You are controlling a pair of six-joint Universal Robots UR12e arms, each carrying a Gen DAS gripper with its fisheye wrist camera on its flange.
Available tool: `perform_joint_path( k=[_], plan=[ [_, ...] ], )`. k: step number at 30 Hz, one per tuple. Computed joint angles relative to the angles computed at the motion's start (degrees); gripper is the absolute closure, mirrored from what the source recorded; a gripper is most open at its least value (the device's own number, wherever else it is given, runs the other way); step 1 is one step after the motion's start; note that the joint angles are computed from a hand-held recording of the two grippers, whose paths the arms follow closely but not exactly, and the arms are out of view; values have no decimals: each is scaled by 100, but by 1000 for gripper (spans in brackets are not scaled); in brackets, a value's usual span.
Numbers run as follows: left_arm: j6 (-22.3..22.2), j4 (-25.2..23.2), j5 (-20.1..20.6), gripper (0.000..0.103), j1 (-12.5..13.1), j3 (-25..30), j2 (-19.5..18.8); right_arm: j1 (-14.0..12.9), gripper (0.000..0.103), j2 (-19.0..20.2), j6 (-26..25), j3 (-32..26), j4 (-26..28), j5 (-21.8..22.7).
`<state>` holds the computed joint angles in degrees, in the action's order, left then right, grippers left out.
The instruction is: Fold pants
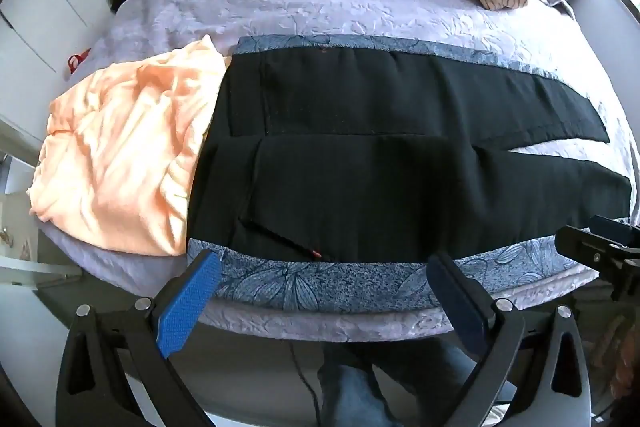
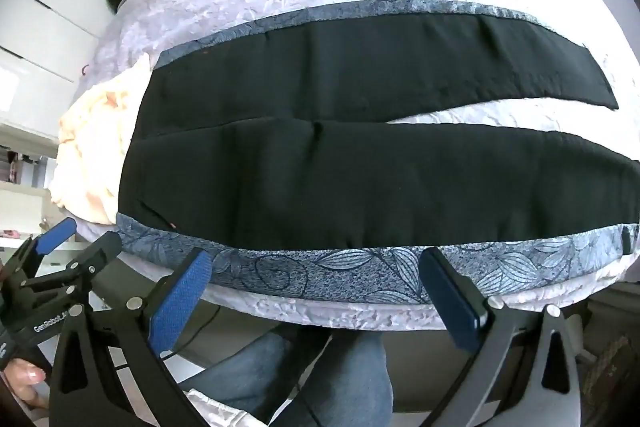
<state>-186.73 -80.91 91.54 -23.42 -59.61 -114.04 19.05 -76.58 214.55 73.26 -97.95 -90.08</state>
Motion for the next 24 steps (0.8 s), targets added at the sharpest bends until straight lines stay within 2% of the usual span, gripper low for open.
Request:
perform_joint_path(
  k=[4, 17, 24],
  plan=[
    [45, -40, -119, 0, -6, -10, -22, 26, 0, 19, 56, -49, 70, -73],
    [-27, -108, 177, 0, -11, 91, -75, 51, 0, 92, 74, -182, 197, -77],
    [-16, -53, 208, 0, -11, 64, -50, 63, 0, 116, 50, -223, 246, -58]
  ],
)
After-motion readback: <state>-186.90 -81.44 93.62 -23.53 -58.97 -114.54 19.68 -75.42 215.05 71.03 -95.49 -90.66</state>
